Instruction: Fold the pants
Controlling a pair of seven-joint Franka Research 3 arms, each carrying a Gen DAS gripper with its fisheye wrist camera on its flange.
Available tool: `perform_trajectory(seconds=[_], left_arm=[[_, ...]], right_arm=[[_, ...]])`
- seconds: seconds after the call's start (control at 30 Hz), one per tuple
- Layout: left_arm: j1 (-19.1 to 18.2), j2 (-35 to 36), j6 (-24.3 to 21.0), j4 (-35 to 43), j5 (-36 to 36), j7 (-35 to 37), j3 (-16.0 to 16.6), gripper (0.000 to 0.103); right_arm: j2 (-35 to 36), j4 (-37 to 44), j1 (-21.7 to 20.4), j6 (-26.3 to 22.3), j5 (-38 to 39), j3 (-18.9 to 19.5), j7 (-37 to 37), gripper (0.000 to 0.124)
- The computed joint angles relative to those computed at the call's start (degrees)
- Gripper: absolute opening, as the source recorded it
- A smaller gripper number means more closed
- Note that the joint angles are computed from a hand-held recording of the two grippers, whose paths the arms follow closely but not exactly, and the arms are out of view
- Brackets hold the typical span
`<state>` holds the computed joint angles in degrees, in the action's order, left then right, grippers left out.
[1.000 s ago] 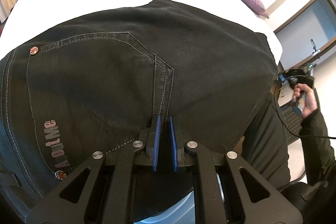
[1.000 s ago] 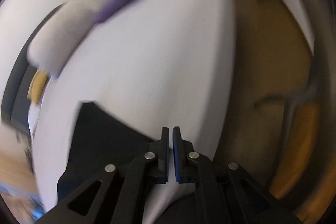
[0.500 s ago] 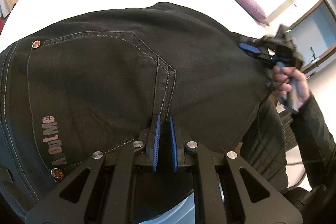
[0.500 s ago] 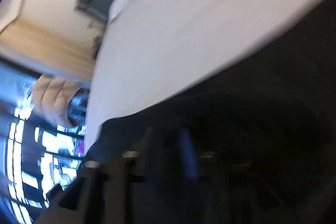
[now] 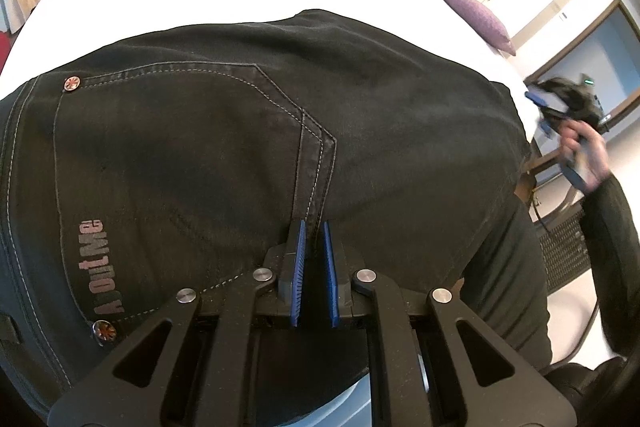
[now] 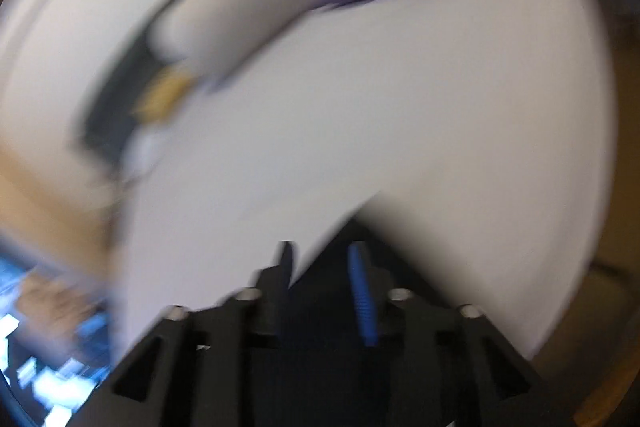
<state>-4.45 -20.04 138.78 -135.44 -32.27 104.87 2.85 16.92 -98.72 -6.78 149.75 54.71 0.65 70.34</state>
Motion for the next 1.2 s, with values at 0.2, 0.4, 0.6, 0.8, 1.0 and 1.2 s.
perform_trajectory(seconds=[0.2, 0.4, 0.6, 0.8, 1.0, 1.2], left_arm=[[0.3, 0.4, -1.0, 1.0, 1.8, -0.9, -0.6, 0.009], [0.1, 0.5, -0.6, 1.1, 2.5, -1.3, -0.8, 0.009], [-0.1, 0.5, 0.3, 0.6, 2.0, -2.1, -0.8, 0.009], [-0.2, 0.5, -0.2, 0.7, 2.0, -1.8, -0.5, 0.009], [-0.1, 0.5, -0.1, 0.7, 1.8, -1.7, -0.5, 0.009], [0.0, 0.5, 0.0, 0.6, 1.8, -1.6, -0.5, 0.009]], right_arm=[[-15.1, -20.2, -0.1, -23.0, 23.7, 2.6, -14.5, 0.052], [-21.5, -33.2, 4.1, -23.9, 27.9, -1.2, -11.3, 0.054], [-18.2, -32.3, 7.0, -25.7, 29.0, -4.0, -7.7, 0.054], [-14.2, -29.1, 9.3, -23.9, 29.2, -2.3, -3.7, 0.054], [-13.1, -28.9, 9.5, -24.0, 30.0, -1.9, -3.5, 0.054], [-13.2, -29.0, 8.8, -24.9, 29.9, -2.2, -4.4, 0.014]])
